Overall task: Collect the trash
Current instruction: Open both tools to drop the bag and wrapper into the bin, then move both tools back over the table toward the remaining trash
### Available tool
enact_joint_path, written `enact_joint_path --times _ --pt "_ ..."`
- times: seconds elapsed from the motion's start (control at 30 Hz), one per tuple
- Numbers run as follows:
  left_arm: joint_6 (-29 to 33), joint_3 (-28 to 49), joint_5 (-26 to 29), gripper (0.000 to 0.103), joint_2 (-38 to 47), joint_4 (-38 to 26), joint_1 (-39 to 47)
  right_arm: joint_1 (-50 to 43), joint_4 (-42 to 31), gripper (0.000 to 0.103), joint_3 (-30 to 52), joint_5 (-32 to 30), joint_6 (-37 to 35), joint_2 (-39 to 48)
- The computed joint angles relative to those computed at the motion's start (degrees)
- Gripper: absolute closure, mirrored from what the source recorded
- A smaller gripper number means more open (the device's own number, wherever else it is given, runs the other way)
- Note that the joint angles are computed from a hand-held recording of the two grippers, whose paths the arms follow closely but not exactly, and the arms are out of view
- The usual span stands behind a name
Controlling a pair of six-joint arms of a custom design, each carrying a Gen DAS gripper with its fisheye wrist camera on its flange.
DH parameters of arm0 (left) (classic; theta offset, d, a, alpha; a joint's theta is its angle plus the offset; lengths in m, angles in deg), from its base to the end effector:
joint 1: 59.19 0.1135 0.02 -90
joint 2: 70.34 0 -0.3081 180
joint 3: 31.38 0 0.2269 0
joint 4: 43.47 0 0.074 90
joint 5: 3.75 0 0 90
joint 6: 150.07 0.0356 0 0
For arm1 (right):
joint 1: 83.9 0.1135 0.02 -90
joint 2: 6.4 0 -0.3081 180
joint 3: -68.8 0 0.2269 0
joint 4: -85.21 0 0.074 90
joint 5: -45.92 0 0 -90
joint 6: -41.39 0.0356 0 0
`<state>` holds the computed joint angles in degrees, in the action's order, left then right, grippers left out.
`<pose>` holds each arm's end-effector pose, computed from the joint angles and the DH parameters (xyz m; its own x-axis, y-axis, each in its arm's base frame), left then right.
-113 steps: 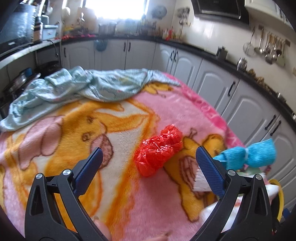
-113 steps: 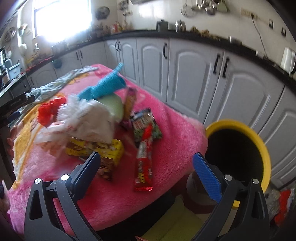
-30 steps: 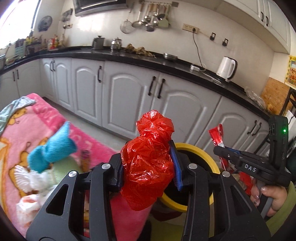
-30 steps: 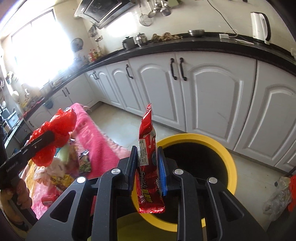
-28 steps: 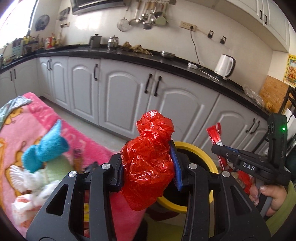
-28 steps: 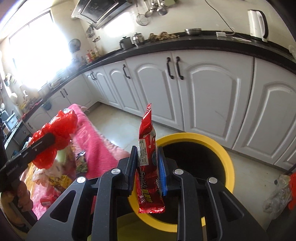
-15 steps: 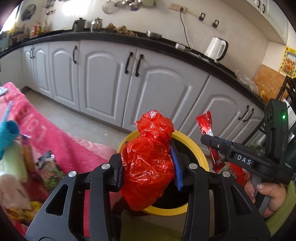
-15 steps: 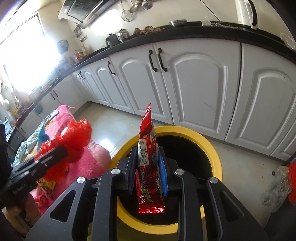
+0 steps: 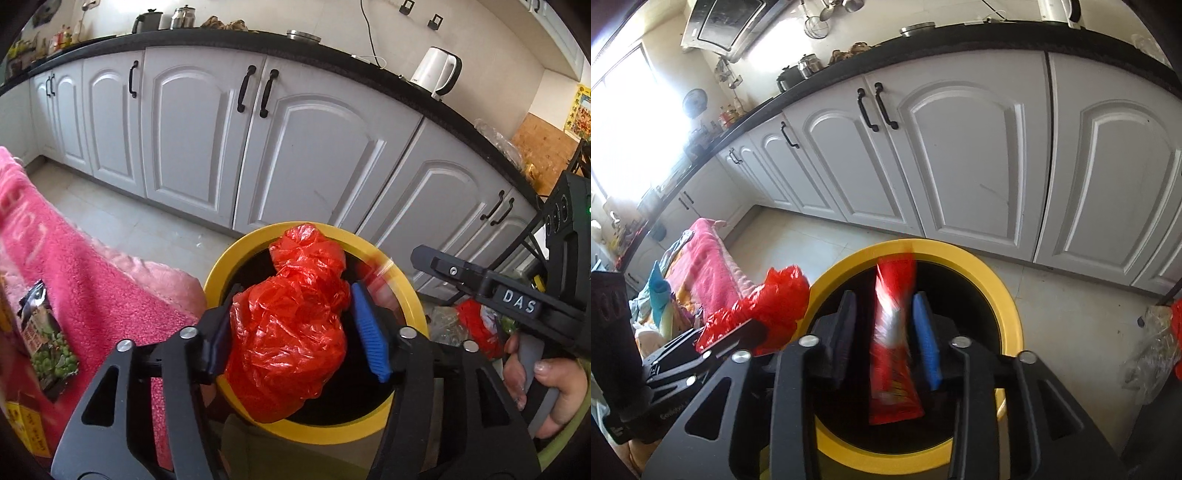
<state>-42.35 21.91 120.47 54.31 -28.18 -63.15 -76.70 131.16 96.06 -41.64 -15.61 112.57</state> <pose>0.3233 -0.0424 0.0661 -0.6758 0.2991 -0.6737 0.6046 0.7477 -0.2746 0.2372 0.0284 0.0778 -0.6483 0.4666 -0.6017 0.3068 0.8833 0.3544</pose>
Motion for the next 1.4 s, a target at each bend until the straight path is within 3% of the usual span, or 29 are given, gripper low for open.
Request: enact_joint_path --times 0.07,0.13,0.53,1.13,1.23,1.4 --pt "-0.02 -0.3 -0.32 0.044 0.02 0.66 0.11 -0.28 -0.33 0.066 0.26 -0.05 -0.02 -0.14" --pt "-0.02 -0.61 -0.19 0.036 -0.22 1.09 0.56 0.07 -0.23 0.059 0.04 0.58 0.4 -0.58" --pt "-0.24 -3.16 2.52 0.011 -5.59 2.35 7.64 8.09 -3.93 0.04 -0.08 9.5 1.24 -6.91" --pt "1.42 -5.74 9.66 0.011 -13.87 0.17 21.65 21.69 -15.64 0.039 5.01 18.86 -0.08 -16.45" --pt "1.98 -5.76 11.07 0.011 -14.82 -0.8 23.82 24.65 -17.02 0.026 5.81 21.53 0.36 -17.39" --pt "3.16 -5.59 13.54 0.011 -16.01 -2.18 27.67 29.03 -19.89 0.024 7.92 24.71 -0.28 -18.6"
